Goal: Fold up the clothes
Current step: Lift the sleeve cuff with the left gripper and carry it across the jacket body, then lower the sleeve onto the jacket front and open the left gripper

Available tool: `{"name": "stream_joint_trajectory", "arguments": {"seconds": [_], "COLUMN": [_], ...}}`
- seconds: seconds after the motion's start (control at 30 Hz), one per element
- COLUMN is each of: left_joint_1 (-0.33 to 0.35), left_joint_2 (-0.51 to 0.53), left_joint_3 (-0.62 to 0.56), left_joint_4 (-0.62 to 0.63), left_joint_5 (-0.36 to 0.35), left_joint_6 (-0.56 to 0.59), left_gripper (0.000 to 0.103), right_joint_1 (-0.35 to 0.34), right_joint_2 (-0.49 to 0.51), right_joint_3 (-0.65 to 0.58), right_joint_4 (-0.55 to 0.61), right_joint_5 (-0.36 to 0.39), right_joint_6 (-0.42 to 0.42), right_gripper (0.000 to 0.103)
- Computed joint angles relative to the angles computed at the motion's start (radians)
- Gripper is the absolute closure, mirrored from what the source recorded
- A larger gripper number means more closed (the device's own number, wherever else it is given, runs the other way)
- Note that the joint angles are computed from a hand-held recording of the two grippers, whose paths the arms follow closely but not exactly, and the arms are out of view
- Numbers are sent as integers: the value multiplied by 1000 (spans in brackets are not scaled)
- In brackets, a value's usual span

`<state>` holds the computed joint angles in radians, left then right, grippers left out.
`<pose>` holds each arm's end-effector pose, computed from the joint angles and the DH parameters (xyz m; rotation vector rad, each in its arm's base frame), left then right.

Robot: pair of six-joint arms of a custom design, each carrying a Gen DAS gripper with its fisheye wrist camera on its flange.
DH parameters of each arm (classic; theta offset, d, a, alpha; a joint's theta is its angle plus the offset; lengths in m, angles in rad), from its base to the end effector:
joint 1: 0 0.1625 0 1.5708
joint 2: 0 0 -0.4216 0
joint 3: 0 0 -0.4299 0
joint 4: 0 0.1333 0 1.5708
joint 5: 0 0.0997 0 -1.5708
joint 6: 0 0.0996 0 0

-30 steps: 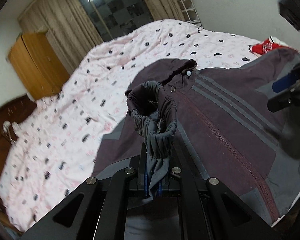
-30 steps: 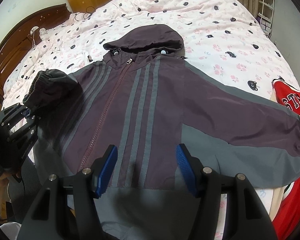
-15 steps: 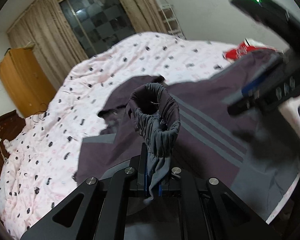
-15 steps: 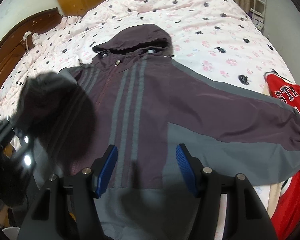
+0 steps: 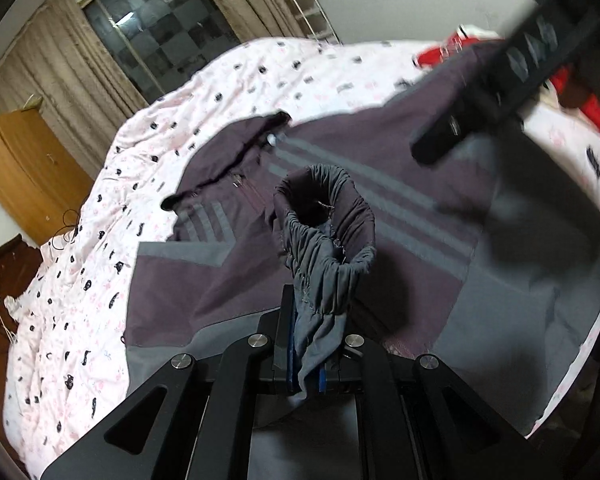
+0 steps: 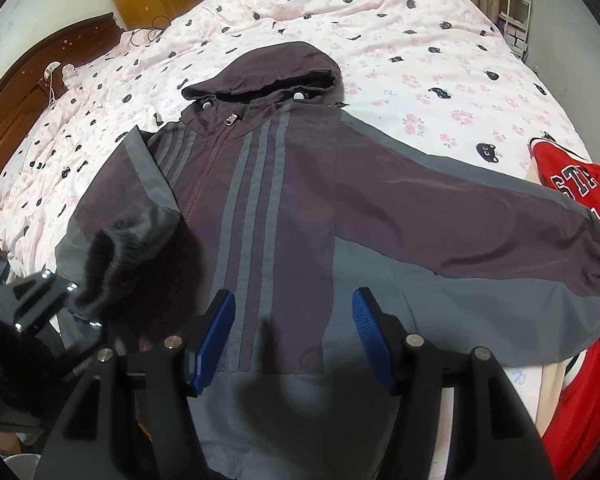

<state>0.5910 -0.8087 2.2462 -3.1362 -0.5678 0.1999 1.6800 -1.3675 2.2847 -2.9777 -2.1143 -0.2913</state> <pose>-0.2559 -0.4334 0.0010 1.1547 1.8635 -0.5864 0.1330 -0.4629 0.2058 0.3274 -2.4897 0.5599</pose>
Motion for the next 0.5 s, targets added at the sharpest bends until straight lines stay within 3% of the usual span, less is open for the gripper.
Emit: {"name": "stream_joint_trajectory", "arguments": {"seconds": [0.13,0.33,0.5], "left_joint_1": [-18,-41,-71], "left_joint_2": [26,80,163], "left_joint_3": [13,15,15], "left_joint_4": [-35,-76,-238], "left_joint_5": [7,80,161], "left_joint_6": [36,90,248], "left_gripper": [96,92,82], "right_joint_1": [5,3,8], "right_joint_2": [1,3,7], "right_joint_3": [-4,-9,-11], "right_joint_4": [0,9,9], "right_joint_5": [-4,-6,-6], "right_joint_6": [-3,1,-5], "right_gripper": [40,40,40]}}
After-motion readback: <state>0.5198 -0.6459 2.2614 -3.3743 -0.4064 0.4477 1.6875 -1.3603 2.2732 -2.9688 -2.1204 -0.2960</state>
